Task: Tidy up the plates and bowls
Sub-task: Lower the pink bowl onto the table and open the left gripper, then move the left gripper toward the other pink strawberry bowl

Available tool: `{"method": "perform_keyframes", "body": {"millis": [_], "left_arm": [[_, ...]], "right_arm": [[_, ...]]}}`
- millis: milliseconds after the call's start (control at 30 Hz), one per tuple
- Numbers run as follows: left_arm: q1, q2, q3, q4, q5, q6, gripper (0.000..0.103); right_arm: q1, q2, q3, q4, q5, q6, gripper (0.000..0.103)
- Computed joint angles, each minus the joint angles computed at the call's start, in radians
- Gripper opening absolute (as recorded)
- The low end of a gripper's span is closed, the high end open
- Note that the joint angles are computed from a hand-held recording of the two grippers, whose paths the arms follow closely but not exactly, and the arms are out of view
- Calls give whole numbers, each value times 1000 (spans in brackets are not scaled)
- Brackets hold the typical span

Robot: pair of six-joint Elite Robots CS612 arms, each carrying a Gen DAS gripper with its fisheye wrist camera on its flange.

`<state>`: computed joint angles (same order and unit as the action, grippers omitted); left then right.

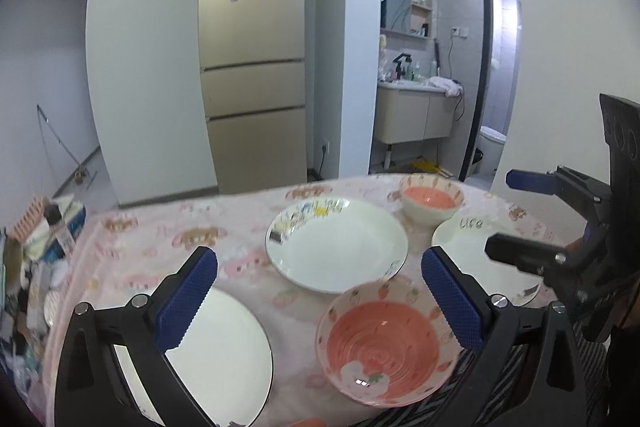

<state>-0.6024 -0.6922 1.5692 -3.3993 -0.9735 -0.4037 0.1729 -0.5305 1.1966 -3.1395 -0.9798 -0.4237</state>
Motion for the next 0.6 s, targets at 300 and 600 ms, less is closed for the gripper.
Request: {"method": "perform_keyframes", "body": {"millis": [300,600], "left_arm": [[-11,-29,-7,-70,14,51,103],[-10,-44,-28,-61,-33,83,103]], "right_arm": [[-20,-52,38,-138,7,89,103],[-36,-57,34,-191,-6,171,103]]}}
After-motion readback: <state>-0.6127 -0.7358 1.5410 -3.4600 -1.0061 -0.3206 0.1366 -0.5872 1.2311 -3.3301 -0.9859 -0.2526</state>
